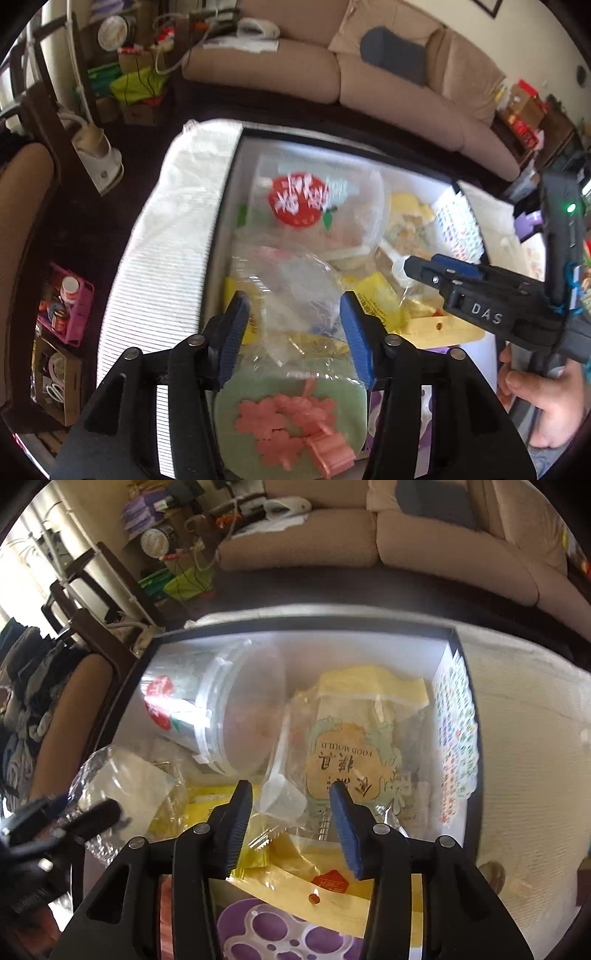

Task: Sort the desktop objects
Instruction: 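Lower the clear bag into the box and open the left tool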

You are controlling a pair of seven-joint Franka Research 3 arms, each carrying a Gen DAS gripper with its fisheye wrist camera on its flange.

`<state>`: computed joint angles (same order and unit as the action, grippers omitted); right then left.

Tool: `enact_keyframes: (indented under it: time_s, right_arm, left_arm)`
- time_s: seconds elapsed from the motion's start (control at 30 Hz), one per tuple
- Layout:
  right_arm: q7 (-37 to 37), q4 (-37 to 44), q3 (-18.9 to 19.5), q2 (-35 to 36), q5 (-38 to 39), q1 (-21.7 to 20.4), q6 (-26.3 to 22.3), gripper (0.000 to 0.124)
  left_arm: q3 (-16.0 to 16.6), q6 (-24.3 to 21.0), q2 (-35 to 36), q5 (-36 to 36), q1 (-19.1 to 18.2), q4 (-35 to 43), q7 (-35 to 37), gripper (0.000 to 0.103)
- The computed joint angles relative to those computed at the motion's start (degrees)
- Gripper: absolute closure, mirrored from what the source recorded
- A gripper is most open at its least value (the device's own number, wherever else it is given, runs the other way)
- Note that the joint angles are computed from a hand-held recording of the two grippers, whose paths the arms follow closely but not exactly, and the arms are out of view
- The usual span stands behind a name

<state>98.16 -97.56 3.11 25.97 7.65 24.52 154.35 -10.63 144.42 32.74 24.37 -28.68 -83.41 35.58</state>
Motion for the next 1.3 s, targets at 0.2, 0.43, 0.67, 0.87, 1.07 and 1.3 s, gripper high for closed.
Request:
enact_keyframes:
  time_s: [0.2,0.43,0.67,0.87,1.07,1.3]
  right_arm:
    - [-3.1,-6.3,1.8,-4.3,2.8,-1.8,4.7,0.075]
    - [-10.3,-9.8,3.9,-8.1,7.1,-3.1,4.5,0.075]
    - [-18.4,-13.9,6.4,-11.5,14.2,-4.8,6.0,0.075]
    - [-26.6,-16.1,8.5,-13.6,24.0,-4.9,7.1,0.075]
    - [-33.4,-19.9,8.0,-17.5,33.0,-5.4,7.4,0.075]
    - [-35.7,-21.9,6.0,-18.5,35.9,-5.6,6.1,0.075]
  left_arm:
    - [1.0,-1.7,-2.1,4.6,-1.4,-1.2,-0.5,0.046]
    - [-2.4,-4.6,6.4,-4.4,0.2,6.4,5.4,0.046]
    - [-0.2,-3.5,3.8,-3.0,-1.3,4.1,2.8,0.046]
    - [-0.4,-7.5,3.0,2.7,-2.7,5.2,11.8,0.046]
    - [0.8,-20.8,12.3,5.9,-8.2,18.8,25.6,0.038]
    - [5.0,-31.6,24.1,5.7,-12.1,37.2,27.2,0.038]
